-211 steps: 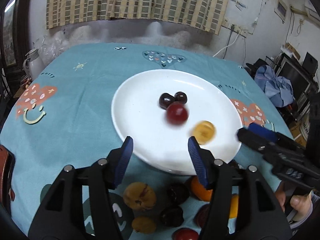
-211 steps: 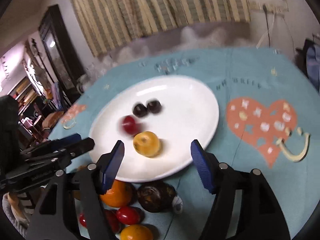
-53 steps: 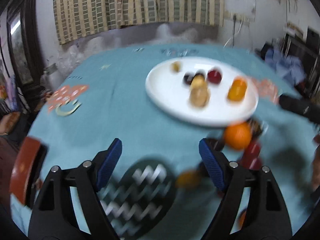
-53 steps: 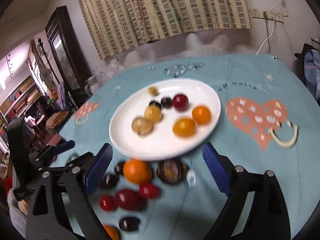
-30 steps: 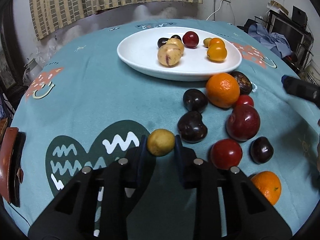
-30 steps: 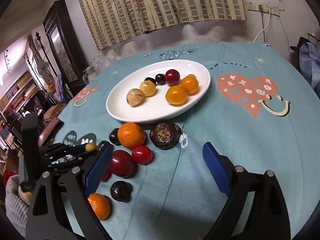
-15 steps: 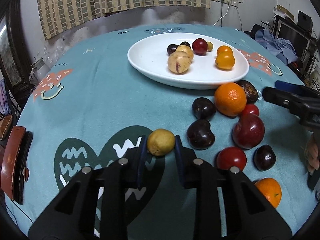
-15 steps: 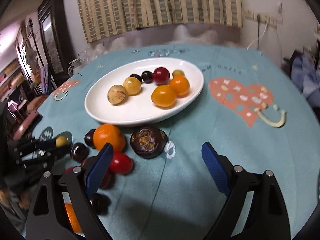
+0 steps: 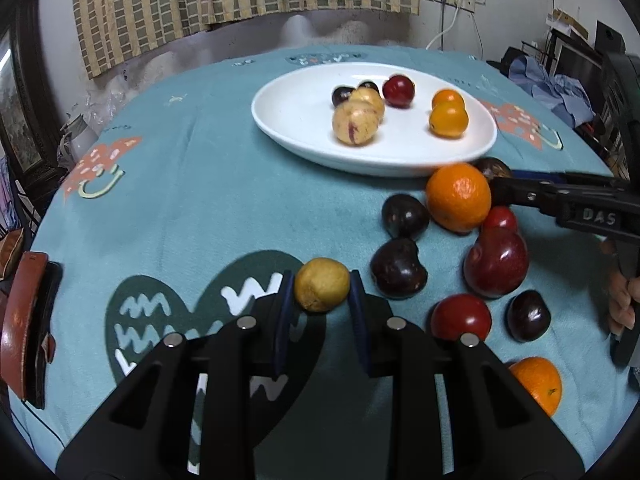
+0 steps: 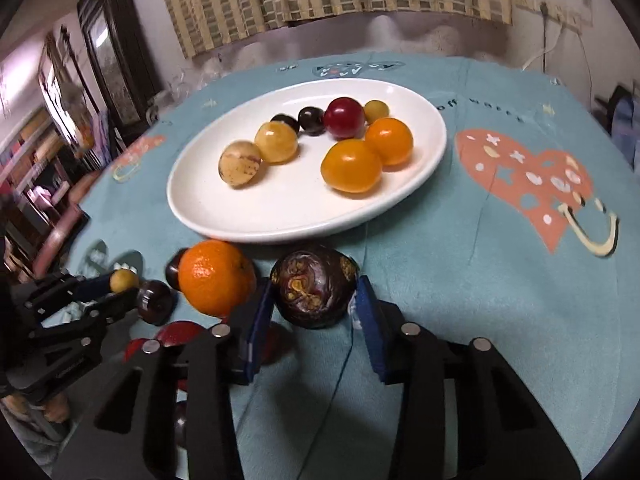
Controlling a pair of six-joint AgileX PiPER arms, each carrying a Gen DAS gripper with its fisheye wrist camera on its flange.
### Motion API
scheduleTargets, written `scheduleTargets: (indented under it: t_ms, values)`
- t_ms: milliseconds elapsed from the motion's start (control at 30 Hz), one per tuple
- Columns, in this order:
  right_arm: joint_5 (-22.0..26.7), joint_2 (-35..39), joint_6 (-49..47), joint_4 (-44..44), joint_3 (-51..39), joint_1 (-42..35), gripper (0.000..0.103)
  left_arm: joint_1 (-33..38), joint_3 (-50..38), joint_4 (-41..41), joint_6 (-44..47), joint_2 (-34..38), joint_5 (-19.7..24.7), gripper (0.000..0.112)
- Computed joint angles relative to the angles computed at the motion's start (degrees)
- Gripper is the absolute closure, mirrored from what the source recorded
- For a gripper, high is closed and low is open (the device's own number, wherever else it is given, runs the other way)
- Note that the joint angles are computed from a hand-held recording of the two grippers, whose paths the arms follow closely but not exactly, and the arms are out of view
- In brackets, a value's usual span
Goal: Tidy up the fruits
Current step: 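Grasp another small yellow fruit with the left tool while the right tool grasps the brown mangosteen, then release the yellow fruit and mangosteen onto the white plate with both tools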
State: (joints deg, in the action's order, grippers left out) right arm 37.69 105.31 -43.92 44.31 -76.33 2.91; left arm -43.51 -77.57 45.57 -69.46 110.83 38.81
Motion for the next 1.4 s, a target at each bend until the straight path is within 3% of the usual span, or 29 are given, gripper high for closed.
scheduleTargets:
  t_ms: [67,133,233,267,300,467,533,567,767,867,1033,1067,1100,1133,1167,1233,1400]
  values:
    - [-1.2,-2.2,-1.3,1.6,1.4,-0.8,0.074,0.6,-1.0,-0.8,0.3,-0.9,-0.2,0.085]
    - [-1.0,-3.3,-2.3,3.2,1.1,-1.5,0.074,1.9,-3.4,-3.7,3.4,-1.1,-1.5,0.085]
    - [-1.2,-3.1,-1.0,-0.3,0.0,-0.7,0.073,2.9,-10.8,-5.3,7.9,1.3,0.7,0.085]
    - [-2.6,-2.8,1.2,-3.8,0.4,0.4,0.065,3.2,-12.6,-5.8,8.6,2.0,0.5,0.085]
    - [-2.9,-2.1,2.2,-4.9,0.2,0.7,0.043,3.4,-12.8,-5.8,8.4,1.9,-0.5,0.085]
    - [-0.7,2.1,1.4,-3.2,-1.4,1.9,0.045,3.4,-10.1,-6.2,7.9,0.5,-3.2,0.085]
    - [-2.8,2.1,1.2,-3.3,-1.0,2.8,0.050,3.9,-9.2,-6.5,7.4,-0.1,-4.2,0.085]
    - [-3.5,1.8,1.8,-4.3,-0.9,3.1,0.058,3.9,-9.2,-6.4,7.4,-0.1,-4.2,0.085]
    - [-2.0,-2.3,-3.4,2.6,1.4,-0.8,0.059,4.0,-10.7,-6.8,8.3,1.3,-1.7,0.085]
    - [-1.4,-2.7,-3.1,4.0,-2.4,-1.2,0.059,5.5,-16.8,-9.7,13.3,3.6,0.5,0.085]
    - [1.9,7.4,8.5,-3.7,-18.3,2.9,0.057,8.2,-32.9,-14.5,20.1,12.3,6.1,0.085]
    - [2.3,9.6,9.8,-4.2,-21.0,3.5,0.050,9.2,-35.8,-16.5,21.2,14.2,6.4,0.081]
    - [1.2,10.1,12.6,-7.0,-21.9,4.3,0.034,9.9,-38.4,-17.9,22.1,15.9,7.5,0.064]
    - [-1.8,9.7,13.1,-7.8,-20.6,4.7,0.032,10.0,-40.2,-17.1,20.9,17.3,9.2,0.053]
    - [-2.5,8.8,11.3,-6.2,-19.6,4.4,0.032,9.8,-39.8,-15.4,18.9,17.3,9.4,0.047]
    - [-2.5,7.2,6.6,-1.2,-17.2,2.6,0.032,9.7,-36.1,-14.4,17.4,15.5,7.1,0.047]
    - [6.3,2.4,3.9,2.5,-12.0,-2.0,0.031,8.6,-21.4,-10.4,9.7,6.8,1.8,0.048]
